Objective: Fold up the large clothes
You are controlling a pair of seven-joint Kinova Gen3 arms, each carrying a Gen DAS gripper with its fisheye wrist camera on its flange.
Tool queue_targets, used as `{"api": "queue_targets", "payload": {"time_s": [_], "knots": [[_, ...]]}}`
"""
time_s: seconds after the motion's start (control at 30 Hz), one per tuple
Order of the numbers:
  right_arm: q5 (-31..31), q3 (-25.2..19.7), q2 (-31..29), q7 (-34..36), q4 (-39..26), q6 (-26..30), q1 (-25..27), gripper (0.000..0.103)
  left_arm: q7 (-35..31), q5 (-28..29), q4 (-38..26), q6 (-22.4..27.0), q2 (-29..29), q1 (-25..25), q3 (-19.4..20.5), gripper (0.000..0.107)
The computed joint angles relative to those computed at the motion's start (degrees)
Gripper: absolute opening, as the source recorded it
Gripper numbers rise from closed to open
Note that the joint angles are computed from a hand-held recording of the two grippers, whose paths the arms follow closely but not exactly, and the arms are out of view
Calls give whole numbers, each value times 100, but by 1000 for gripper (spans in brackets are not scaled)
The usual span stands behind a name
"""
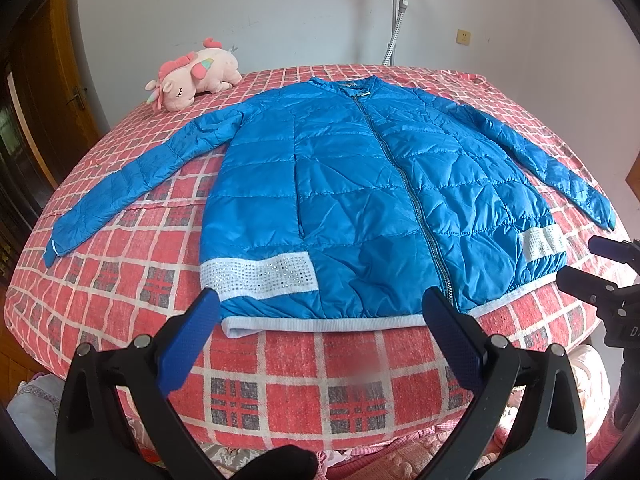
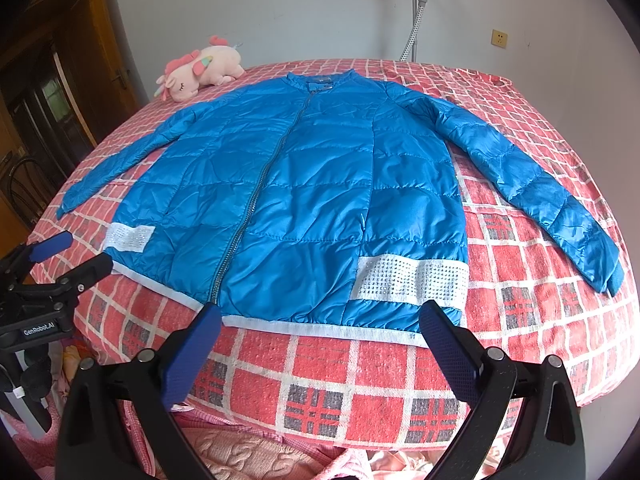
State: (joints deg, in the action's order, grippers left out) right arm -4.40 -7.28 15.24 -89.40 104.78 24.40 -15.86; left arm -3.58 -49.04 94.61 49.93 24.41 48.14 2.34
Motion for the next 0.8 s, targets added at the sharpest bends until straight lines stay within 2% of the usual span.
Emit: {"api": "queue_targets", "payload": {"time_s": [0.8], "knots": [[-3, 16, 7, 8, 3, -15, -7, 99, -40, 4, 3, -4, -18, -24, 2, 100]]}}
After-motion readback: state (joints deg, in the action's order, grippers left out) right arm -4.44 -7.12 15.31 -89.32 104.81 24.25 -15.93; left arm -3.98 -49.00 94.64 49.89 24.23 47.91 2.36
